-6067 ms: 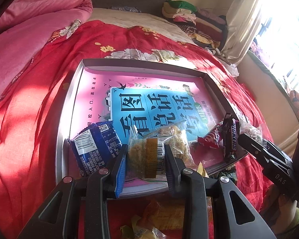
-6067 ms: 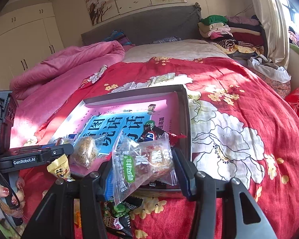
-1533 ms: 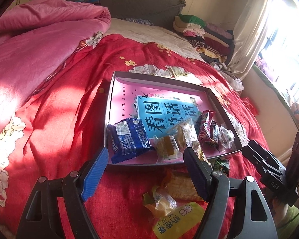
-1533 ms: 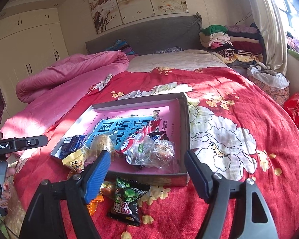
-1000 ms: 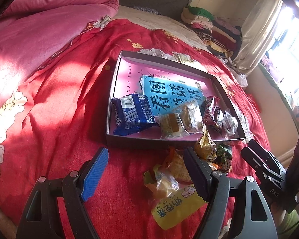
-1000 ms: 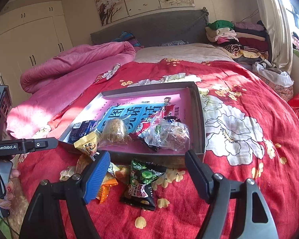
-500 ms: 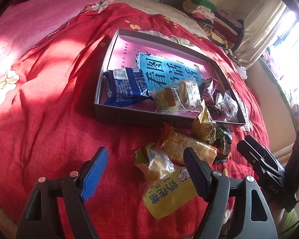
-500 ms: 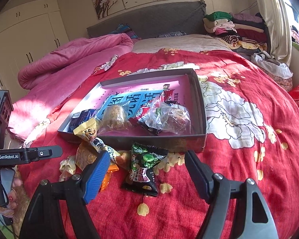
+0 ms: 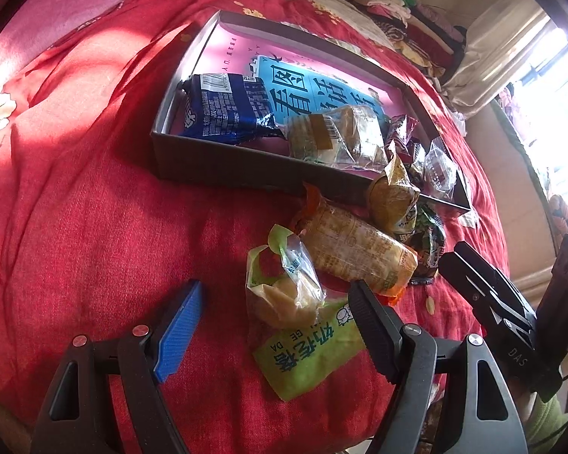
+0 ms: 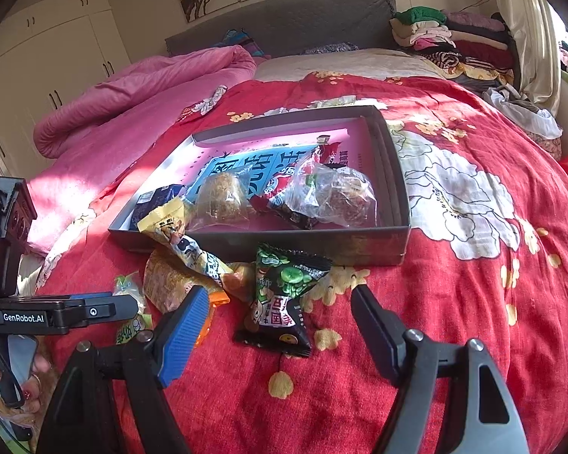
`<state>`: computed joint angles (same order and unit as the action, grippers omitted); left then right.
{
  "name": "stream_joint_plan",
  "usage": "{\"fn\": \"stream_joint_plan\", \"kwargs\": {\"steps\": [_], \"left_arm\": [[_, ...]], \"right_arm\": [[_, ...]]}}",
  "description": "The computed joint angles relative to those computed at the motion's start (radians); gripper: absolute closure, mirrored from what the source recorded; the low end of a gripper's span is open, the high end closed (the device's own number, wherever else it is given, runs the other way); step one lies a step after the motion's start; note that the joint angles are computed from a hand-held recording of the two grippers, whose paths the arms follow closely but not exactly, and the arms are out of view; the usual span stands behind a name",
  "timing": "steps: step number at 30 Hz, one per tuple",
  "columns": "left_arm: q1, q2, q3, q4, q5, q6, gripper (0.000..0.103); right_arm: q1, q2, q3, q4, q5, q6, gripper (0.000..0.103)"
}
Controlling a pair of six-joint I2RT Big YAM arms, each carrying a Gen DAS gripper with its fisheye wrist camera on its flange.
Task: Organize snacks
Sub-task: 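Grasp the green-handled bag with left tool while right tool grasps green packet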
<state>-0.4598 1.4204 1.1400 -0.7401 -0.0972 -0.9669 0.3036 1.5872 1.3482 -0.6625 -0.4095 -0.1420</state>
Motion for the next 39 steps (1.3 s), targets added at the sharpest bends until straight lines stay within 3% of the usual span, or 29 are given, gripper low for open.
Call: {"fn": "stream_joint_plan", "kwargs": {"steps": [10,15,16,17,33,39], "left_arm": [[-0.017,0.029,0.013,-0.005,-0.037,0.020,0.026],[-0.027,0.039,0.024,0.003,-0.057,0.042,0.042],[-0.028,0.041,0.027,-0.001,-0.063,0.046,0.059],[-0.028,0.043,0.028,-0.001,-0.062,0.050,0.065],[-0.035,0.051,0.022,0.027,-0.061,0.086,0.065],[-0.032,0.050,0.016,0.037,-0.061,0.099,0.066]], "right_arm": [[0.011,0.015,0.001,-0.009,0.005,-0.022,0.026],[0.015,0.025,0.005,-0.011,0.006,-0.022,0.026],[0.015,0.028,0.006,-0.009,0.008,-0.020,0.026],[0.016,0.031,0.008,-0.007,0.013,-0.018,0.026],[0.031,0.073,0.037,-0.028,0.028,-0.070,0.061],[0.028,0.078,0.046,-0.039,0.010,-0.088,0.067]]}}
